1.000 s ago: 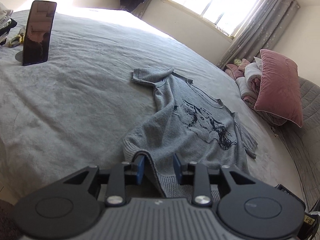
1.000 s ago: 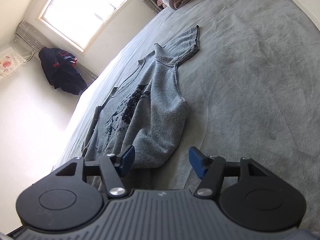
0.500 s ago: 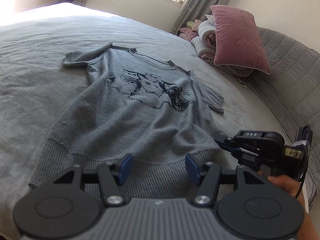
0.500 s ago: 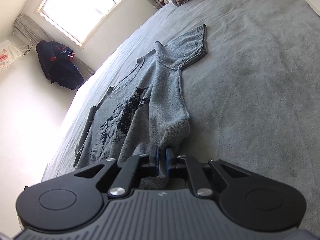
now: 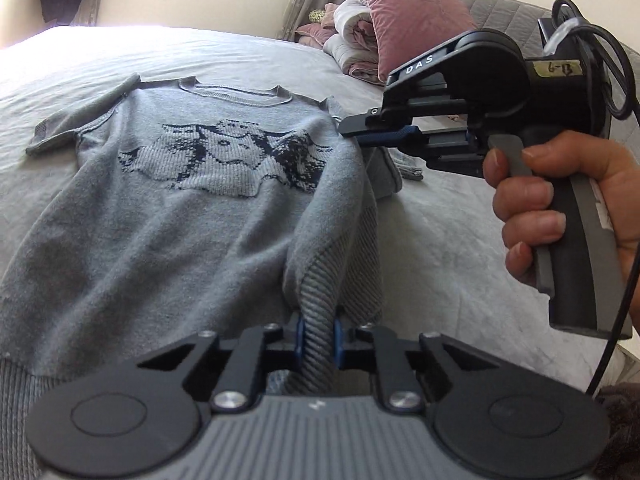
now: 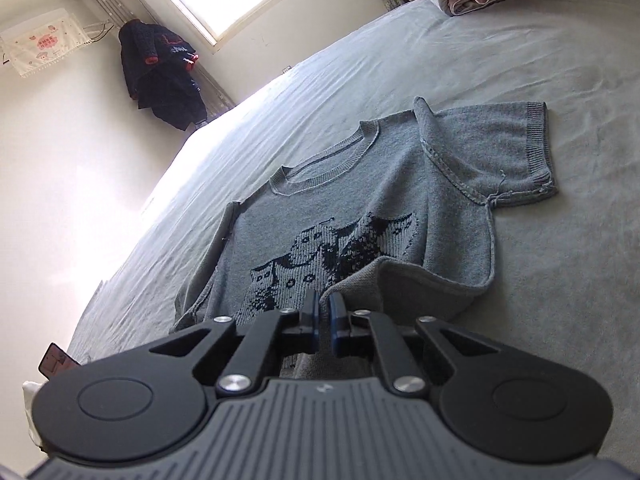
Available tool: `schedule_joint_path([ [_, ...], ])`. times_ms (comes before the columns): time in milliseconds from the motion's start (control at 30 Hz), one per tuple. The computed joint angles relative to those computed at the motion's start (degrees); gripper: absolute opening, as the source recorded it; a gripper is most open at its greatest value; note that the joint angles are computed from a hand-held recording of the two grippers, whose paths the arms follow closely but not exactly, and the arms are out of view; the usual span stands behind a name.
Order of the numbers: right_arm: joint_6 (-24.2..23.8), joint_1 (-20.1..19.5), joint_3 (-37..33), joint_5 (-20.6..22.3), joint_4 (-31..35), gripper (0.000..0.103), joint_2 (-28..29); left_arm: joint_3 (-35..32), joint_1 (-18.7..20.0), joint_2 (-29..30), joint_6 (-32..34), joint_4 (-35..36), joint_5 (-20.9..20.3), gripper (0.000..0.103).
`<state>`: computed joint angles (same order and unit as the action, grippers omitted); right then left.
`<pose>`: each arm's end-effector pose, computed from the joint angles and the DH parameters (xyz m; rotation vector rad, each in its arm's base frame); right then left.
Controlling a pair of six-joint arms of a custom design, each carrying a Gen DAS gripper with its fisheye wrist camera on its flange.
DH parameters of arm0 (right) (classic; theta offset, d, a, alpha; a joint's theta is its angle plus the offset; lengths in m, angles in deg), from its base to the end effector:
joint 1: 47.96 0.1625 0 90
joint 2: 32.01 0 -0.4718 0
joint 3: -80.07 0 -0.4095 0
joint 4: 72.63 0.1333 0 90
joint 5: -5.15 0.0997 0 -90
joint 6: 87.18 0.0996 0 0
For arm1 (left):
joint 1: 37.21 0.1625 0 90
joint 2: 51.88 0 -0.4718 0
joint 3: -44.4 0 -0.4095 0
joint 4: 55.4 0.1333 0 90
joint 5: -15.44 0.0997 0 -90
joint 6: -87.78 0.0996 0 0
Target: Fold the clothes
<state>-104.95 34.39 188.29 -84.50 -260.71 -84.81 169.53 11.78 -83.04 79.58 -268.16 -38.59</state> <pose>0.0451 -0.6704 0.1955 0.2494 -2.7795 1.0649 -0.1844 -0.5043 -0.0245 0.5290 2.5678 -0.9628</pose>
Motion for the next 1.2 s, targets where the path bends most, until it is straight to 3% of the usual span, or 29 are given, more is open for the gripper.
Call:
schedule_joint_path([
  [200, 0.8, 1.1, -5.1, -2.9, 2.6, 0.007, 4.3, 0.5, 2.8, 1.7, 3.3, -9.0, -2.7, 0.007],
  [300, 1.2, 1.4, -6.2, -4.1, 3.1, 0.01, 5.3, 1.0, 4.9, 1.8, 3.8, -12.3, -7.1, 0.008],
  [333, 1.4, 1.5, -6.4, -4.4, 3.2, 0.016, 5.5, 1.0, 5.6, 1.4, 3.3, -12.4, -8.6, 0.009],
  [433, 1.8, 1.2, -4.9, -2.8, 3.6, 0.016, 4.0, 1.3, 7.4, 0.3, 1.1, -11.7, -12.5, 0.01],
  [500, 1.9, 0.8, -3.0, -1.9, 2.8, 0.034, 2.5, 1.1, 8.5, -0.4, -1.1, -10.4, -14.6, 0.01],
  [533, 1.7, 0.7, -1.7, -1.5, 1.6, 0.053, 1.8, 1.0, 9.0, -0.8, -2.2, -9.7, -15.6, 0.01],
  [567, 1.4, 0.5, -0.5, -1.2, 0.3, 0.055, 1.1, 0.9, 9.5, -1.2, -3.3, -9.0, -16.6, 0.01],
  [767, 0.0, -1.1, 4.5, -1.7, -4.2, 0.055, -1.3, 0.3, 11.5, -1.4, -10.2, -8.8, -19.8, 0.009],
  [1100, 0.8, -2.9, 6.7, -1.9, -7.5, 0.048, 1.0, -0.5, 13.6, -1.1, -12.4, -9.2, -23.3, 0.009],
  [1200, 0.6, -2.8, 6.6, -1.2, -7.7, 0.029, 1.9, -0.7, 13.7, -1.2, -11.8, -8.8, -23.4, 0.009],
])
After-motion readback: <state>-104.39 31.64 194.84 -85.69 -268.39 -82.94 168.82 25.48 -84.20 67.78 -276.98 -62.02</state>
